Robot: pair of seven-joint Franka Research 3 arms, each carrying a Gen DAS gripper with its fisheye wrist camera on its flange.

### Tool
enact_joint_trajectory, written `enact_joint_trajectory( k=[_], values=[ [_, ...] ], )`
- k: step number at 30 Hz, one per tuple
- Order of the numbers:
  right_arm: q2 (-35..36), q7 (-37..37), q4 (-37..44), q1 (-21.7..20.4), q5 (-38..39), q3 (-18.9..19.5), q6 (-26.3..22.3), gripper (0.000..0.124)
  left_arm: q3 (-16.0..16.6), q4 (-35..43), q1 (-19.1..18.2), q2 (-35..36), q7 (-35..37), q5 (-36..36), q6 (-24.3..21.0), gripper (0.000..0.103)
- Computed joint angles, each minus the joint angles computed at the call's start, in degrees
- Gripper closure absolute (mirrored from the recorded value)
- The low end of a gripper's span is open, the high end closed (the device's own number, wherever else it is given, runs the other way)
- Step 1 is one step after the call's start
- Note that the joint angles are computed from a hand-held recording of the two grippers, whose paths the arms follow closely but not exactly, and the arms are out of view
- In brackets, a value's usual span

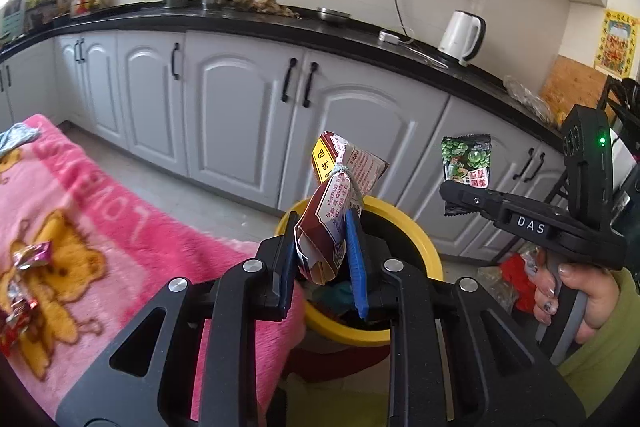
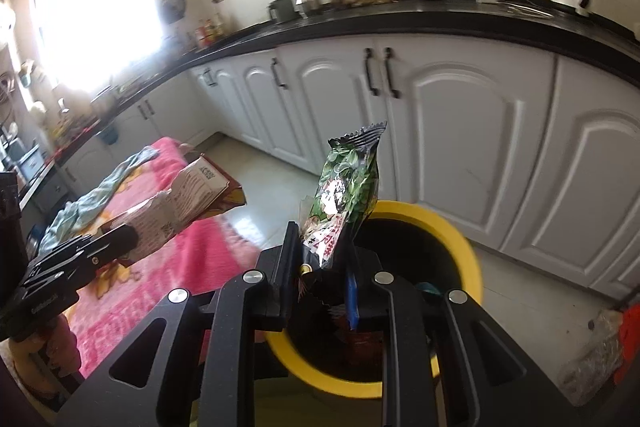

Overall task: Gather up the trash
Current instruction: 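Carry the carton with the left tool while the right tool carries the snack bag to the bin, then open both tools over the bin to drop the carton and snack bag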

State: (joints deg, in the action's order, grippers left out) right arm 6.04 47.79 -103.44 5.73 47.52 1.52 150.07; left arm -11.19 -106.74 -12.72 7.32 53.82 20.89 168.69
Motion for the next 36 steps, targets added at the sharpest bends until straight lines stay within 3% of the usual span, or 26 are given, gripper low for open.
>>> enact_joint_trajectory(
  k=[15, 20, 23, 24, 26, 27, 29, 31, 34, 36],
  values=[
    [1.80, 2.32, -0.56, -2.08, -2.65, -0.80, 1.82, 0.105, -1.69, 8.37, -1.74, 8.65, 5.98, -4.59, -2.80, 0.086],
    [3.10, 3.16, 0.12, -2.03, -4.79, -0.53, 0.19, 0.103, -3.03, 10.22, -0.94, 10.99, 8.43, -7.60, -3.86, 0.086],
    [4.55, 4.30, 1.23, -2.06, -6.37, -0.43, -1.17, 0.099, -1.81, 10.91, -1.95, 12.07, 7.17, -7.38, -4.99, 0.085],
    [4.97, 4.93, 1.41, -1.97, -7.03, -0.42, -1.15, 0.087, -1.11, 10.93, -2.36, 12.19, 6.03, -6.95, -5.43, 0.082],
    [5.30, 7.30, 0.78, -1.40, -9.11, -0.64, 1.15, 0.065, -0.58, 10.82, -2.50, 12.16, 4.78, -6.60, -6.06, 0.060],
    [5.34, 8.03, 0.45, -1.36, -9.59, -0.62, 1.92, 0.062, 0.41, 10.07, -2.96, 11.67, 3.17, -5.47, -5.67, 0.050],
    [5.25, 9.04, 0.06, -1.35, -10.52, -0.49, 2.58, 0.062, 1.62, 8.18, -3.13, 10.22, 0.62, -3.68, -5.03, 0.049],
    [4.68, 8.61, -0.54, -1.29, -10.31, 0.12, 3.04, 0.061, 2.92, 4.84, -2.91, 7.74, -2.55, -1.64, -3.34, 0.036],
    [3.45, 5.08, -1.40, -0.83, -8.80, 1.41, 3.49, 0.058, 6.74, -0.12, -3.89, 3.21, -11.64, 6.95, -3.08, 0.030],
    [2.34, 1.90, -1.92, 0.09, -6.94, 2.53, 3.24, 0.056, 7.58, -3.65, -2.74, -0.04, -16.39, 10.94, -2.71, 0.026]
  ],
)
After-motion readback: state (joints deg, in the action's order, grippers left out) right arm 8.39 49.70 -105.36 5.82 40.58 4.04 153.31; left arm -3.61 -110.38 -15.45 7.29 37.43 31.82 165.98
